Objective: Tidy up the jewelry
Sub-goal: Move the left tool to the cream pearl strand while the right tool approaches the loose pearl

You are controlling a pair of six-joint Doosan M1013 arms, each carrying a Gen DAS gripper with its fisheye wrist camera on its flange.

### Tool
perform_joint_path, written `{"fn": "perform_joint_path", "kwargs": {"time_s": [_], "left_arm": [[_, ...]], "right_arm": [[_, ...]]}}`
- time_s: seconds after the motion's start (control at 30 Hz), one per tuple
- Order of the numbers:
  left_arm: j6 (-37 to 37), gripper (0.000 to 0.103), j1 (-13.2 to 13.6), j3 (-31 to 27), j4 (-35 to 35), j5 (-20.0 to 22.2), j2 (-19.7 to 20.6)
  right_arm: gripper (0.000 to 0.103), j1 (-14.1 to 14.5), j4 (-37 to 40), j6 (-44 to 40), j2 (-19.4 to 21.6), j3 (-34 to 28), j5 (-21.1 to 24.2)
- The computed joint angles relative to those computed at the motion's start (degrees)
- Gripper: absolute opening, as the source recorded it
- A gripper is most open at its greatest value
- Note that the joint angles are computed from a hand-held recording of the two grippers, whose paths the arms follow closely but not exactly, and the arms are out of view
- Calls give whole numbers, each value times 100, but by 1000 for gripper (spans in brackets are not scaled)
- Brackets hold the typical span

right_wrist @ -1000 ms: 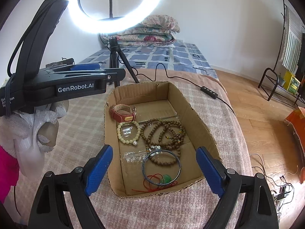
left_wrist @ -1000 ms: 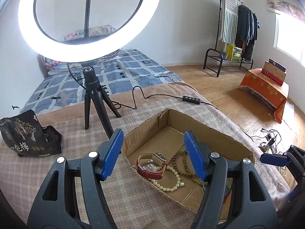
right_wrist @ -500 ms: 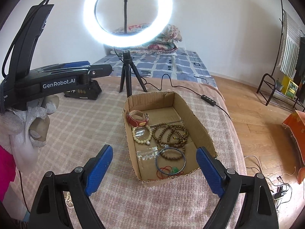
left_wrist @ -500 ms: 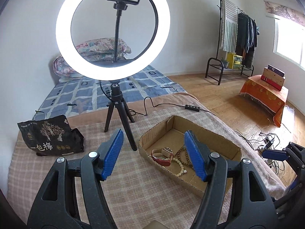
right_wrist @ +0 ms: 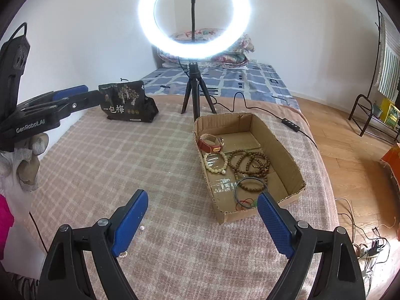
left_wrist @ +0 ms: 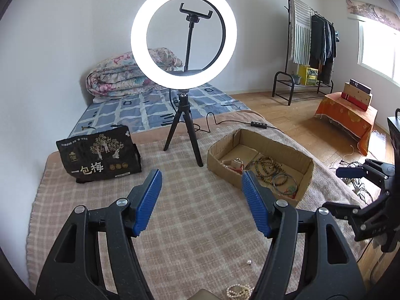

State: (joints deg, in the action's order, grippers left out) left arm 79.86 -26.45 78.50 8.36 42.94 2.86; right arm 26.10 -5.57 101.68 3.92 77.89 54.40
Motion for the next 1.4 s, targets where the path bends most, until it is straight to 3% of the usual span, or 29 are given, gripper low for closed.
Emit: {"fn": "perform_joint_path", "kwargs": {"time_s": [0.4,0.77,1.03,1.4], "left_arm": [[322,68,104,1009,-721,340,-566],[879,68,-53,1593,-1365,416,-717],[1012,68,-183,1737,-1495,496,-640],[1115,68,-163,1784,-1586,448,-490]], "right_arm": [[87,-13,864,-410,47,288,-107],[59,105,1518,-1064,281,349,169],[47,129,1741,-1278,498,301,395],[36,203,1705,-1528,698,272,501]]}}
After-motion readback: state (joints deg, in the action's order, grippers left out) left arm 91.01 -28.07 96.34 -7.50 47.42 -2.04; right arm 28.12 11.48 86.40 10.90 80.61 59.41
